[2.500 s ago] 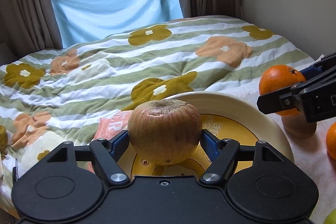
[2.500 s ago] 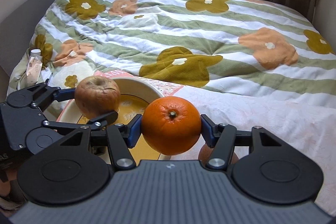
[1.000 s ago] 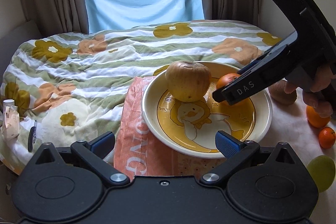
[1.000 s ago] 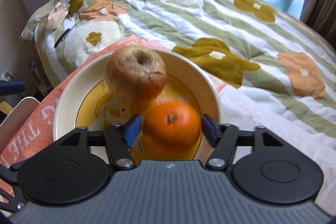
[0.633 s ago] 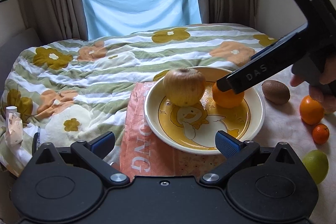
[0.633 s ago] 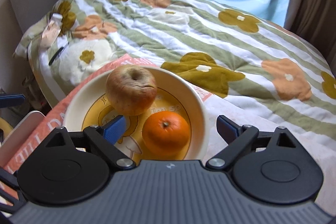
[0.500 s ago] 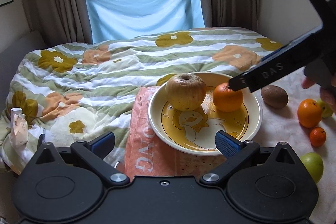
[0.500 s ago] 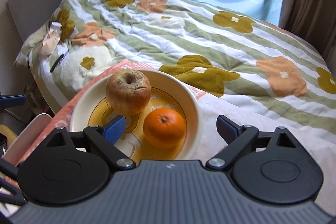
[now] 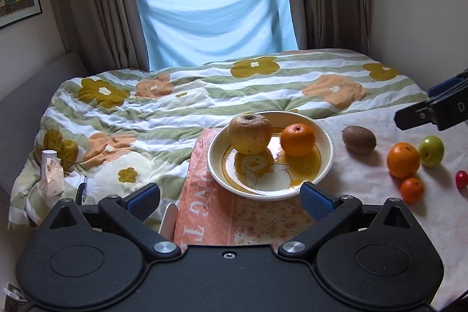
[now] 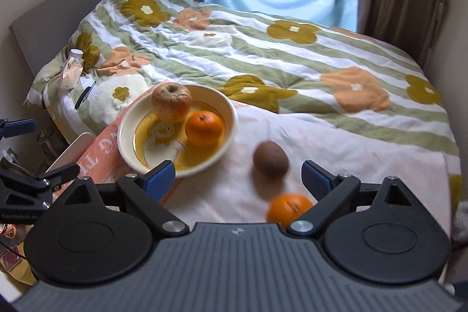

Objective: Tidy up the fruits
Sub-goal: 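Grasp the green apple with the left tool while the right tool grasps a tangerine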

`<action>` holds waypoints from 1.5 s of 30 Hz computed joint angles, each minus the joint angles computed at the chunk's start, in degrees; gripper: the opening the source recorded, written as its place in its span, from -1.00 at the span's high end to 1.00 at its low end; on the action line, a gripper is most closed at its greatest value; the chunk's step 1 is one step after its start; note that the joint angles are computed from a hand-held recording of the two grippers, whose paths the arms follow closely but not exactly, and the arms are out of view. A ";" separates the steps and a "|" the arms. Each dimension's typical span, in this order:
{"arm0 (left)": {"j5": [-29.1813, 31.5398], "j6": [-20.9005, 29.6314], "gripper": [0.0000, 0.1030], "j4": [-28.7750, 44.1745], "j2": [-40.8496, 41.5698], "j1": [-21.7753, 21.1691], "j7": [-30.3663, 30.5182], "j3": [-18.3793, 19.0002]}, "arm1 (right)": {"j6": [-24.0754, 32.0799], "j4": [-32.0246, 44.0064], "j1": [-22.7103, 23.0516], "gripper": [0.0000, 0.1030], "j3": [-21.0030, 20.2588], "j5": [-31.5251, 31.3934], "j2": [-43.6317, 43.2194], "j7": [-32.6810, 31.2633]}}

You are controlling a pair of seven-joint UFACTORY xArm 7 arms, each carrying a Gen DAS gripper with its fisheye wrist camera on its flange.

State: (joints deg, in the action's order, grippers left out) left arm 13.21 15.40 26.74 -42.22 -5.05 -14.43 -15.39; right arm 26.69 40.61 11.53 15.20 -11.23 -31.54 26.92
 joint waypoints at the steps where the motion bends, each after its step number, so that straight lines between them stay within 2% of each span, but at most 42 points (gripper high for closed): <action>1: -0.30 0.93 -1.00 -0.39 -1.28 -0.57 -0.43 -0.33 | 0.88 -1.18 0.32 -1.00 -0.26 0.27 -2.17 0.09; 9: -1.95 6.86 -1.00 -1.54 -6.61 -6.54 -3.03 -3.07 | 9.43 -10.72 1.41 -1.00 -2.19 3.21 -20.11 -0.39; 19: -1.00 6.25 -1.00 -0.93 -3.45 -11.29 -7.96 -8.10 | 22.86 -22.25 1.06 -1.00 -3.12 5.62 -41.27 -1.29; 28: 3.20 2.11 -1.00 -0.49 3.29 -10.56 -13.20 -12.11 | 32.82 -29.15 1.90 -1.00 -2.65 8.03 -54.43 0.06; 33: 6.98 -1.15 -0.98 0.29 8.09 -7.65 -15.70 -13.82 | 34.37 -31.90 3.21 -1.00 -2.12 9.22 -56.62 1.36; 37: 9.34 -3.40 -0.81 1.36 12.49 -6.04 -16.57 -14.01 | 34.03 -33.21 4.39 -1.00 -1.48 9.66 -56.45 2.46; 39: 10.63 -4.08 -0.67 2.05 14.51 -5.37 -16.91 -14.22 | 33.73 -33.74 5.02 -1.00 -1.28 9.83 -56.35 3.15; 41: 11.90 -4.54 -0.64 2.54 15.97 -4.74 -17.64 -14.58 | 33.26 -34.14 5.53 -1.00 -1.05 9.86 -56.25 3.90; 45: 13.65 -4.69 -0.32 3.50 18.27 -4.51 -18.92 -14.38 | 32.62 -35.00 6.43 -1.00 -0.85 9.62 -56.13 5.13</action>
State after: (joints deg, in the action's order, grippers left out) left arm 26.85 10.71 30.24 -23.95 -9.56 -33.34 -29.77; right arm 59.32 5.60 17.96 14.35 -1.60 -87.67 32.05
